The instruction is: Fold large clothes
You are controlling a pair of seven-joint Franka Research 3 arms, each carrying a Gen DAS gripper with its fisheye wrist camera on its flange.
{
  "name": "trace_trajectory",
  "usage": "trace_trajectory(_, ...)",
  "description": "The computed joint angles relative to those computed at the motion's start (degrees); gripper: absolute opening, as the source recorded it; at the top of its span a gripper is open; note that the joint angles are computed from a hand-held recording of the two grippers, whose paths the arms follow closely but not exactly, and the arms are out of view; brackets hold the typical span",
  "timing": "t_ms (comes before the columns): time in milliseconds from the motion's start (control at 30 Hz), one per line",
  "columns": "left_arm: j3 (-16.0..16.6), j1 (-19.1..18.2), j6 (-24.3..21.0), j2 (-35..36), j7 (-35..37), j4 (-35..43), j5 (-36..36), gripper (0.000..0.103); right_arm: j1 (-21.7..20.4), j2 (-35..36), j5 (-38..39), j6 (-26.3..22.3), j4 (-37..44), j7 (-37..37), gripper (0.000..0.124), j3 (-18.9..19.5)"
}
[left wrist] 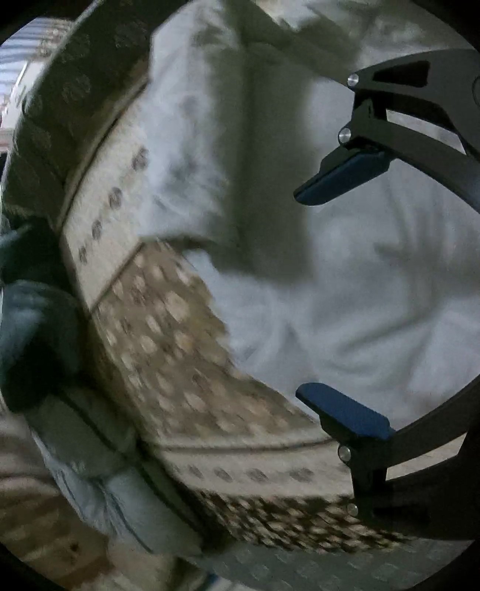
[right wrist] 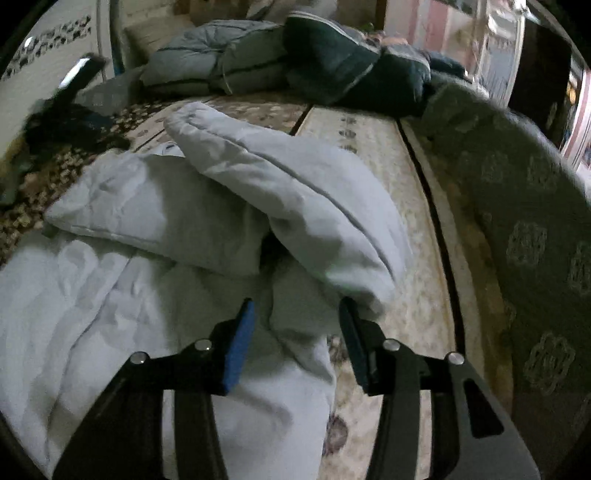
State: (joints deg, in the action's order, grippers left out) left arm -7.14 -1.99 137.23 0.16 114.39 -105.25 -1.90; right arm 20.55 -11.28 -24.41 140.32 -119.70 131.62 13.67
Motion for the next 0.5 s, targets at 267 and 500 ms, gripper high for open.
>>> trace_trajectory(267, -2.8, -2.2, -4.2, 9.6, -2.2, 11.0, 2.4, 0.08, -2.2, 0.4, -2.3, -0.8, -0.6, 4.5, 0.062, -0.3)
trace_trajectory(500, -3.1, -3.4, -4.8, 6.1, -3.0, 5.8, 6.1, 0.015, -1.5, 5.5, -1.8, 3.7, 2.0, 6.9, 0.03, -2.5)
